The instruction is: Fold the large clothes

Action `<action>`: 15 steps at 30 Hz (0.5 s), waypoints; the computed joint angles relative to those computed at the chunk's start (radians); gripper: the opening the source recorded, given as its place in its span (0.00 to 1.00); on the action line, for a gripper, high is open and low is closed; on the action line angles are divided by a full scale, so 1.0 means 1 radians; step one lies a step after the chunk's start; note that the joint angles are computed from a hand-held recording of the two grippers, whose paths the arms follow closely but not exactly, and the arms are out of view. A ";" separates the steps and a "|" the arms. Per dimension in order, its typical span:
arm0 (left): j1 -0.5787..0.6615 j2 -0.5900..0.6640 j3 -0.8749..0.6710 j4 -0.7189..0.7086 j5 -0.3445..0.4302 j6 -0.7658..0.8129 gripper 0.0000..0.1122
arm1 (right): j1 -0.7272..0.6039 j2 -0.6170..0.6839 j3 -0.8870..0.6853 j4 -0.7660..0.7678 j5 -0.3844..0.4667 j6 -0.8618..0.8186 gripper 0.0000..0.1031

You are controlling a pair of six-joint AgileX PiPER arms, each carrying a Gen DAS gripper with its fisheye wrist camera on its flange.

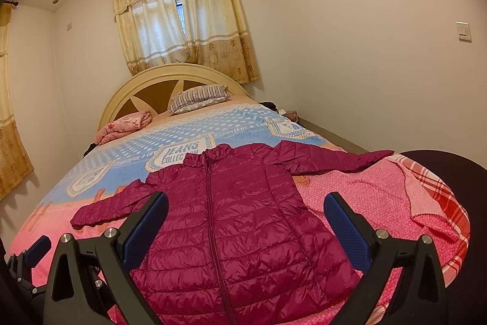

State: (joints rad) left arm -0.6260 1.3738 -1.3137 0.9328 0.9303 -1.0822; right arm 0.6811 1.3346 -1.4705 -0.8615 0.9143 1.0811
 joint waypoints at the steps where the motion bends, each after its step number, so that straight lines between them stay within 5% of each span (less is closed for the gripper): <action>1: -0.001 -0.001 0.000 0.000 0.001 -0.001 0.92 | 0.001 0.001 0.000 -0.001 0.000 0.002 0.99; 15: -0.003 -0.006 0.008 0.003 0.002 -0.007 0.92 | 0.003 -0.002 0.003 -0.001 0.000 0.005 0.99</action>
State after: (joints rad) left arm -0.6287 1.3677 -1.3061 0.9363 0.9324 -1.0888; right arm 0.6837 1.3324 -1.4674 -0.8622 0.9144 1.0863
